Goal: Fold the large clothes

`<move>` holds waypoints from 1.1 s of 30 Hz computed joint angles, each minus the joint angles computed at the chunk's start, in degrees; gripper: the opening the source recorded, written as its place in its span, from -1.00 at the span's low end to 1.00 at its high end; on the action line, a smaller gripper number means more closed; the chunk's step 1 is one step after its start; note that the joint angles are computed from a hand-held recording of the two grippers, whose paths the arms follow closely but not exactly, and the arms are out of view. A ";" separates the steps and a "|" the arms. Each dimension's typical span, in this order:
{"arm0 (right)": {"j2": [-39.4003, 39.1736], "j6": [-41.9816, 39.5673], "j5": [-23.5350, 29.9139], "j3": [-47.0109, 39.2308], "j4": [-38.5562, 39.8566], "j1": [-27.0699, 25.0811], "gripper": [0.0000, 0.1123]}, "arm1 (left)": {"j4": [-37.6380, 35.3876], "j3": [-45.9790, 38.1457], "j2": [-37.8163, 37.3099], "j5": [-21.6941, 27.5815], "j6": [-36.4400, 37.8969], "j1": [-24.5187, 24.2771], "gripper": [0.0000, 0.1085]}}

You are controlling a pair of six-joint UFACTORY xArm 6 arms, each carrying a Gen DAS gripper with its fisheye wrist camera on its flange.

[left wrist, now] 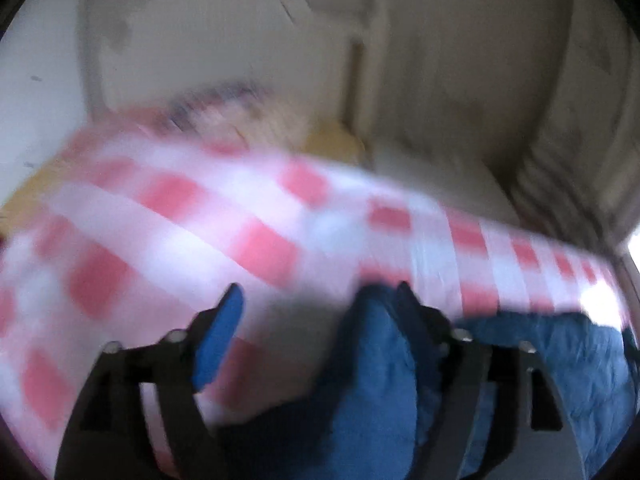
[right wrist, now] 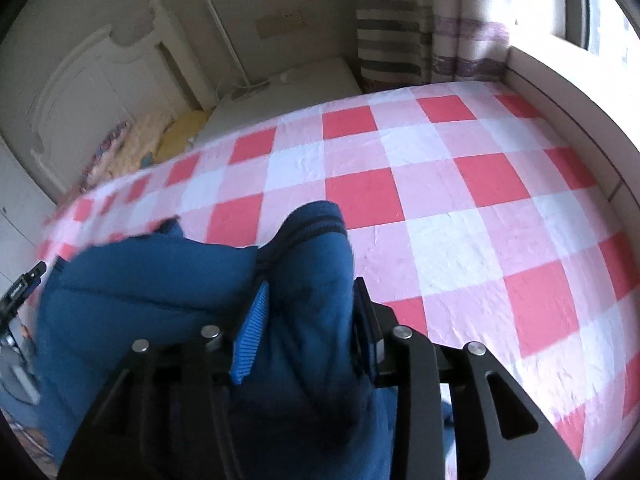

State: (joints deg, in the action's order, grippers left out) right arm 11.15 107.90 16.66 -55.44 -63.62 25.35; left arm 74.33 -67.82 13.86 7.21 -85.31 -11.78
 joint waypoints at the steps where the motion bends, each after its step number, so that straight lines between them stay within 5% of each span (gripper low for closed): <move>1: -2.15 -0.39 1.44 1.18 0.86 0.68 -0.46 | 4.01 0.72 -2.20 0.70 -3.60 -0.16 0.60; 3: -6.13 -1.34 9.74 1.14 2.02 4.43 -0.46 | 5.65 0.93 -4.32 0.50 -3.60 -1.38 0.60; 6: -6.80 -1.25 16.46 -3.73 -1.32 9.16 -0.37 | -3.04 0.23 -6.03 4.73 8.69 -6.90 0.86; 7: -5.38 -2.35 17.93 -6.85 -2.22 10.73 -0.19 | -2.49 -0.89 -5.70 7.41 9.43 -9.35 0.86; 8: -3.94 -3.62 18.33 -9.30 -2.79 11.59 0.53 | -2.52 -2.28 -4.61 9.20 10.85 -11.61 0.86; 9: -0.96 -6.05 20.26 -13.60 -3.43 13.42 0.72 | -4.62 -3.87 -2.90 9.53 14.67 -13.64 0.86; 12: 9.26 -18.65 24.00 -26.10 -0.24 16.73 0.66 | -9.38 -9.60 3.38 16.45 20.78 -18.98 0.86; 14: 15.35 -25.65 22.74 -32.63 5.86 16.66 0.36 | -16.17 -12.60 7.26 17.32 28.26 -20.34 0.86; 18: 22.58 -32.92 25.79 -40.52 12.00 16.43 0.16 | -20.91 -18.24 14.04 20.85 34.10 -21.22 0.84; 22: 24.58 -33.05 22.01 -39.79 15.77 14.92 0.16 | -27.06 -18.75 16.54 19.17 38.46 -20.40 0.84; 27: 29.68 -35.69 27.07 -45.64 15.12 16.25 0.20 | -25.67 -19.61 18.46 19.79 35.62 -20.42 0.86; 33: 30.14 -34.77 26.25 -45.38 13.97 15.98 0.22 | -24.94 -18.92 18.75 18.11 34.12 -19.87 0.86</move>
State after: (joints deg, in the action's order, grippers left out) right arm 41.29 73.13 42.91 -100.81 -49.65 41.33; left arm 49.39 -86.74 32.61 25.33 -51.20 -31.65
